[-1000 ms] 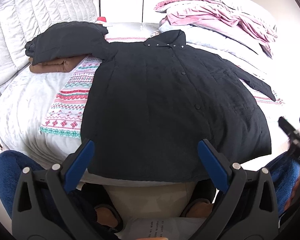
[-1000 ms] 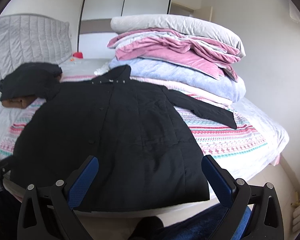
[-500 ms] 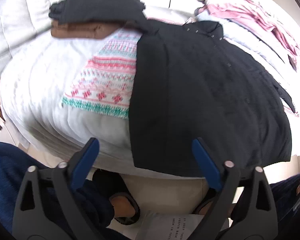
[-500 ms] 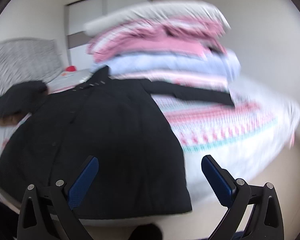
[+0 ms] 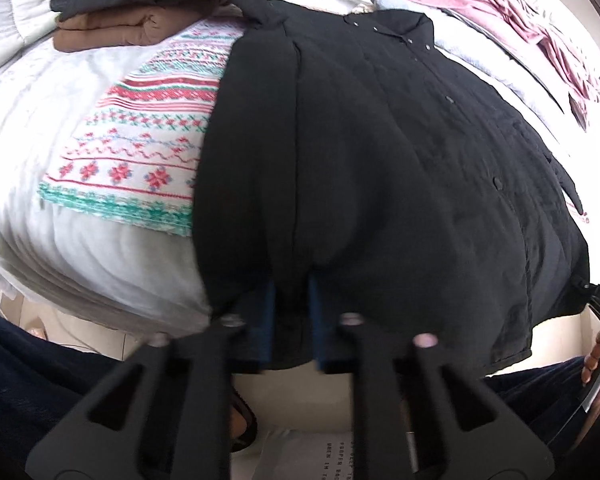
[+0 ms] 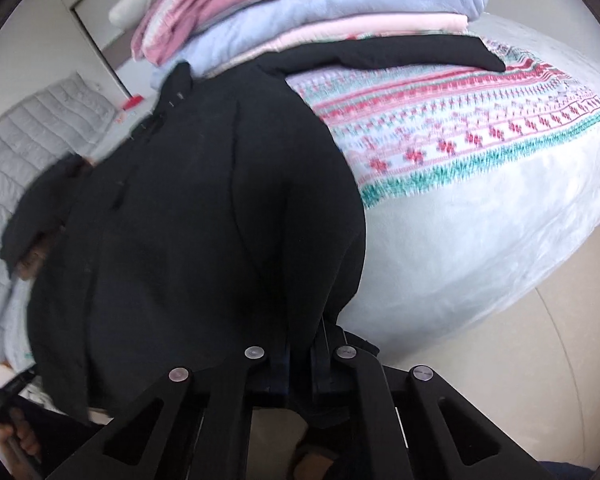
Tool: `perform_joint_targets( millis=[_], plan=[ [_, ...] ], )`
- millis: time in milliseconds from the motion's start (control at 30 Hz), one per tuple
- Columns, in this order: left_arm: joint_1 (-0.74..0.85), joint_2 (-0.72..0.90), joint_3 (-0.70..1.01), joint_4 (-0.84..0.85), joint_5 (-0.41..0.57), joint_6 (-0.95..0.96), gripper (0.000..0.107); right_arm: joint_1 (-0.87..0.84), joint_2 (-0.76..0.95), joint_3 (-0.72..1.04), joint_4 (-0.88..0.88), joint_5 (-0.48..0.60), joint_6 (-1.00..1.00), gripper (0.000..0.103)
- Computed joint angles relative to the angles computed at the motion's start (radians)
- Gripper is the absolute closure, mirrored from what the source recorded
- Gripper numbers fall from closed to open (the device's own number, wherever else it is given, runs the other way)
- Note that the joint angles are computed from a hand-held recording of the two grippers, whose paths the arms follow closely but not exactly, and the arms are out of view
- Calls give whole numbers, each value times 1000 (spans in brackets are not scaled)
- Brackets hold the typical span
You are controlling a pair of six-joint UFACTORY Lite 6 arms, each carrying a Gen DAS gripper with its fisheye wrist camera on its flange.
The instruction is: Fold large clothes
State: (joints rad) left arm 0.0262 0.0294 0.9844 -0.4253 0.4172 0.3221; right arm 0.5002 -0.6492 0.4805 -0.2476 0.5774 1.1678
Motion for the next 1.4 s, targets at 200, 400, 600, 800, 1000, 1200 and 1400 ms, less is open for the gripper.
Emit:
perform_joint_targets(
  millis=[200, 400, 600, 800, 1000, 1200, 1400],
  plan=[
    [84, -169, 27, -33, 154, 37, 94, -79, -188, 227, 55, 229, -162, 99],
    [223, -129, -52, -194, 200, 210, 77, -157, -228, 31, 208, 171, -208, 99],
    [244, -91, -71, -226, 139, 260, 42, -6, -264, 59, 1, 219, 52, 99],
    [189, 44, 1, -293, 138, 315, 81, 21, -192, 183, -87, 231, 118, 99],
    [158, -50, -1, -156, 150, 152, 100, -104, -182, 107, 58, 185, -46, 99],
    [112, -225, 45, 107, 190, -59, 100, 30, -65, 262, -106, 281, 68, 98],
    [180, -130, 104, 32, 267, 9, 93, -83, -14, 188, 37, 251, -84, 82]
  ],
)
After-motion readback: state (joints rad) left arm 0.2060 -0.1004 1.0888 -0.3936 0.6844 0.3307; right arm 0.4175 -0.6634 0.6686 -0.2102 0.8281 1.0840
